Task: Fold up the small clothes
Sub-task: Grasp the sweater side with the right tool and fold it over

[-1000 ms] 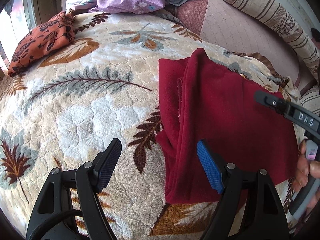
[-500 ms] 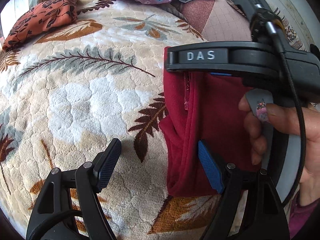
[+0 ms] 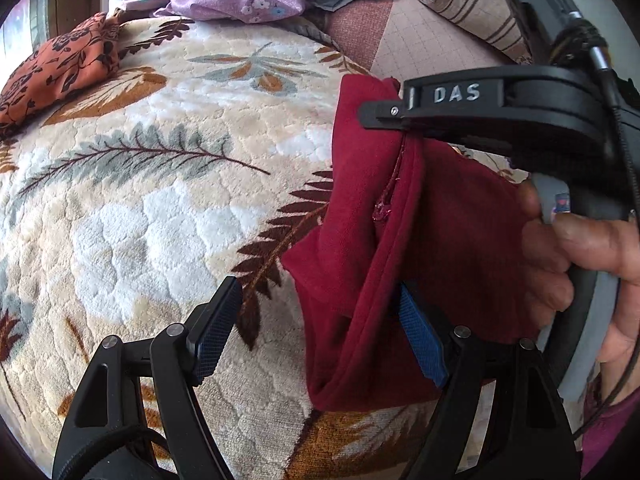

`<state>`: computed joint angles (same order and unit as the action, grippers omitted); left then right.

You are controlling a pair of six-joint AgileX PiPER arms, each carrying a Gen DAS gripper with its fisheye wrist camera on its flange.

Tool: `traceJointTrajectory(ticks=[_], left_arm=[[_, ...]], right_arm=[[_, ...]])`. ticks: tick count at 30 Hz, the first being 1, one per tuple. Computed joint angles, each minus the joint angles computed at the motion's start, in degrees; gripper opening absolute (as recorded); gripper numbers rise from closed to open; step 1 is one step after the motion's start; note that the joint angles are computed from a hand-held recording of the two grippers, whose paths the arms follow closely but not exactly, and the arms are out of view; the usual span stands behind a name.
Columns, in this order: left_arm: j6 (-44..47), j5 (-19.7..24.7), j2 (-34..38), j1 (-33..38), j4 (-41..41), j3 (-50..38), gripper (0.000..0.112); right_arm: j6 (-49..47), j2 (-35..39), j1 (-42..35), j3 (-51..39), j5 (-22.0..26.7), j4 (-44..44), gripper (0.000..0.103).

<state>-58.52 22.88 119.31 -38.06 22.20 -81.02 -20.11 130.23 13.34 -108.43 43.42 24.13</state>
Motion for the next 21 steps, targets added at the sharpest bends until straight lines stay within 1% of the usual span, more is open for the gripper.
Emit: traceJointTrajectory(ticks=[2,4,6,8,9,10,12,15,16,17,19,20,21], left_arm=[[2.04,-0.07,1.34,0.34,-2.06,-1.59,0.079],[7.41,-1.3,2.56,1.28,-7.71,-2.85,0.079],[9.89,-2.7,3.34,1.69,-9.82,-3.62,0.079],[11.09,-3.29,3.56,1.52,-10.07,-4.25,0.069],[12.63,-3.22,3.67,1.39,-11.17,-4.77,0.059],[13.66,-2.64,3.76,1.07,-11.76,-5.51,0.051],[11.44,-1.39,3.63,-0.05,-8.63,-6.38,0.049],[9.95,-0.26,3.44,-1.0,-5.76,-6.89,0.04],[9.75,-0.09,3.31,-1.13,-5.32,-6.76,0.039],[10.15,-0.24,3.21,-1.07,-5.83,-6.54,0.039],[10.77,-0.33,3.08,-0.85,-7.05,-6.09,0.039],[10.26,-0.55,2.93,-0.97,-6.81,-5.67,0.039],[9.87,-0.67,2.84,-1.02,-6.5,-5.39,0.039]], right_arm=[[-4.74,-2.3,-2.49,2.73,0.18,6.67,0.015],[-7.36,-3.81,-4.12,4.29,0.72,10.26,0.014],[-9.65,-5.04,-5.68,5.59,1.52,13.04,0.013],[-10.95,-5.86,-6.89,6.54,2.32,14.74,0.013],[-11.16,-5.9,-7.28,6.58,2.7,15.1,0.013],[-11.01,-5.77,-7.51,6.34,3.13,15.01,0.013],[-10.85,-5.17,-7.62,5.57,3.71,14.56,0.013],[-9.06,-3.72,-6.46,2.98,4.78,11.44,0.013],[-7.96,-2.9,-5.98,1.65,5.11,10.06,0.013],[-6.42,-1.99,-5.27,-0.1,5.89,8.07,0.015],[-3.87,0.2,-3.9,-3.84,7.71,4.13,0.024],[-2.73,1.19,-3.27,-5.27,8.15,2.32,0.035],[-1.48,2.02,-2.42,-6.45,8.32,0.33,0.042]])
